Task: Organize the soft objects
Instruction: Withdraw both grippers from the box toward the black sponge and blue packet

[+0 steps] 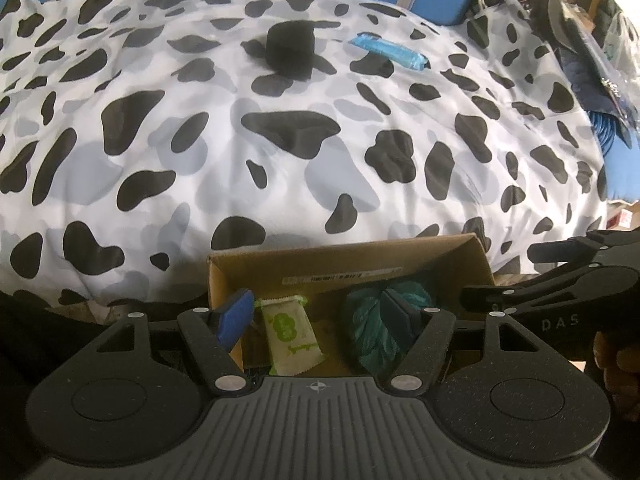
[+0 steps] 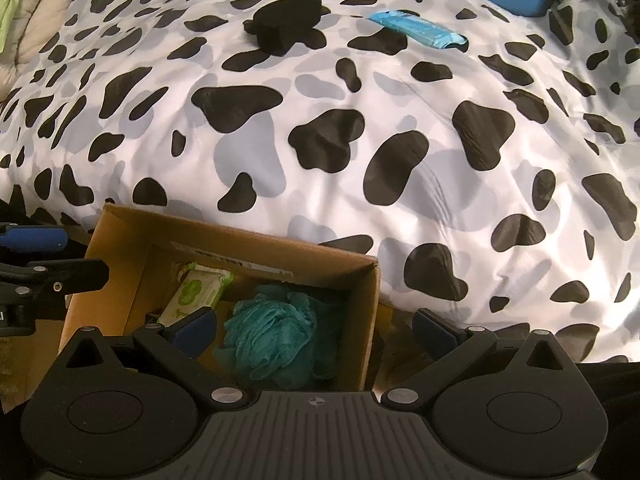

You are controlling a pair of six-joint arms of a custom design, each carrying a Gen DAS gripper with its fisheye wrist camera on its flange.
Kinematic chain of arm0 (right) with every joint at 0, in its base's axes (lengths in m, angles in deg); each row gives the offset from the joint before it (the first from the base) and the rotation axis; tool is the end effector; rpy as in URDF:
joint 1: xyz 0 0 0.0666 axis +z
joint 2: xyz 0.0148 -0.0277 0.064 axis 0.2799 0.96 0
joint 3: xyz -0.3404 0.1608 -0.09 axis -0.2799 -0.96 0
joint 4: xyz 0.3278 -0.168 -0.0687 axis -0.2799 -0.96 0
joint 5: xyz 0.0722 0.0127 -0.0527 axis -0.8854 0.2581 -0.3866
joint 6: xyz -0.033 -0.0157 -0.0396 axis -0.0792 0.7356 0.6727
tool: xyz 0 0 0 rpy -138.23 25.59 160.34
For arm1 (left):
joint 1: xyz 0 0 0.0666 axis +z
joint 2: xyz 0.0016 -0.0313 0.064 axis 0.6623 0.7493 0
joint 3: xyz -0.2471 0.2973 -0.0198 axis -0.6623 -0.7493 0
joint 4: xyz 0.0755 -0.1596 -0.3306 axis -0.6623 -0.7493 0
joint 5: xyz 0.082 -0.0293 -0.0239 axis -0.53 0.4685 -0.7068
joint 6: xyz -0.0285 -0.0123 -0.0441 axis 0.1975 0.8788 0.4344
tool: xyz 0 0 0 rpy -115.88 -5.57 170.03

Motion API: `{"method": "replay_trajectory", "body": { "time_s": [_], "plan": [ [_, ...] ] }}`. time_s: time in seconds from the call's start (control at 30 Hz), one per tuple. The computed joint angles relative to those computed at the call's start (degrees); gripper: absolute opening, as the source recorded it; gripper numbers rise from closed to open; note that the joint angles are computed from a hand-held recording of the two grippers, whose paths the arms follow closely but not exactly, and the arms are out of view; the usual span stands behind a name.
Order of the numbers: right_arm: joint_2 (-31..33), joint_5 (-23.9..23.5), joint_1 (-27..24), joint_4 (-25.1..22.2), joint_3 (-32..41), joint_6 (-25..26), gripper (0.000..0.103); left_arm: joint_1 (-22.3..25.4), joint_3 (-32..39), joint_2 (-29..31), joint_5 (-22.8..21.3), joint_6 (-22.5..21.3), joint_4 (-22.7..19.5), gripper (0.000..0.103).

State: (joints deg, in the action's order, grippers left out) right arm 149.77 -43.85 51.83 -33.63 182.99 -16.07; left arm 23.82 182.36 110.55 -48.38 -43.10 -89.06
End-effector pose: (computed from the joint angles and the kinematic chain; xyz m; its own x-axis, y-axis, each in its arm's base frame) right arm 0.5528 0.3953 0.4348 -0.9086 -0.2238 -0.3526 -0.2883 0.9469 0.1421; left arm 0.5261 -0.1704 0.4491 -0.9001 0.0193 -0.4352 0.1053 0.9790 -0.1744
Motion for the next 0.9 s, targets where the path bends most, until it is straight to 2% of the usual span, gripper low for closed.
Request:
{"method": "replay_trajectory", "body": {
  "time_s": [0.3, 0.47, 0.77, 0.9],
  "plan": [
    [-1.80, 2.65, -0.69, 3.94, -2.52, -1.79, 0.103, 0.35, 0.45, 0.18, 0.19, 0.05, 1.56, 0.069],
    [-2.97, 4.17, -1.19, 7.00, -4.25, -2.20, 0.103, 0.41, 0.46, 0.06, -0.53, -0.41, 3.92, 0.069],
    [-2.18, 6.73, -2.60, 9.69, -2.71, -1.96, 0.103, 0.70, 2.76, 2.03, -2.67, -1.50, 6.36, 0.069],
    [-1.96, 7.12, -3.34, 11.41, -2.40, -1.78, 0.103, 0.88, 4.36, 3.60, -3.18, -3.38, 7.45, 0.069]
  ]
}}
